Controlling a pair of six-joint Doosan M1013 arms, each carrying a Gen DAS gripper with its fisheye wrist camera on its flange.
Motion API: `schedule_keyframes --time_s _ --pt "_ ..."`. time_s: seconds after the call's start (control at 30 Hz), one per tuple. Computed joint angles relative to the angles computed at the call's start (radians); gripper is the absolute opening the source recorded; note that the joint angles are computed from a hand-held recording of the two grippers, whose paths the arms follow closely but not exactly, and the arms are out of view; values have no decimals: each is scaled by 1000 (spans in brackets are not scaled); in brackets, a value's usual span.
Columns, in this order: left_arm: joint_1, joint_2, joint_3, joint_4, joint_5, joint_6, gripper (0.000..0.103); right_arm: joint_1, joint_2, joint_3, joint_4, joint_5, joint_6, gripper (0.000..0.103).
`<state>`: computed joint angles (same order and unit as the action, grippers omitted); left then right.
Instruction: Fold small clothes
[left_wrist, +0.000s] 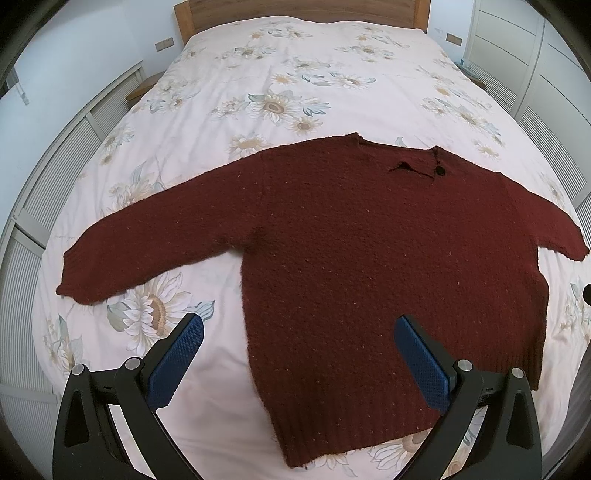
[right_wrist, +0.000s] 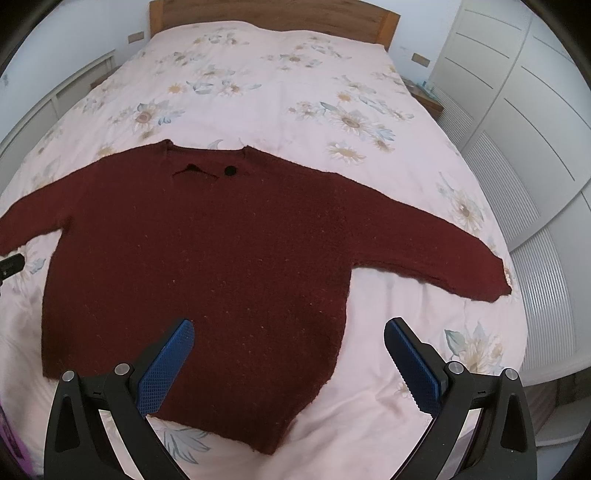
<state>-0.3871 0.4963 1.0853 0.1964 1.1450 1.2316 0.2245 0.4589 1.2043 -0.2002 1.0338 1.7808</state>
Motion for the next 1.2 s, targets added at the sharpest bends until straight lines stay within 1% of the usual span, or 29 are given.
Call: schedule_keyframes --time_s 0.5,0.63,0.73,0.87,0.93,1.0,1.2 --pt "1 7 -8 -6 11 15 102 -3 7 -4 5 8 -15 103" --pt "0 11 -12 -7 14 19 102 -10 11 -1 25 3 -19 103" --pt "2 18 -20 -11 16 27 102 -20 16 4 28 -16 -7 103" --pt "3 33 -36 -1 26 33 102 -42 16 23 -19 -78 41 103" --pt "7 45 -51 -12 31 49 102 -60 16 37 -57 -120 71 103" --pt "11 59 -70 -22 39 63 102 -82 23 38 -66 -134 88 103" --pt "23 106 -135 -36 59 87 102 -205 83 -6 -35 -107 197 103"
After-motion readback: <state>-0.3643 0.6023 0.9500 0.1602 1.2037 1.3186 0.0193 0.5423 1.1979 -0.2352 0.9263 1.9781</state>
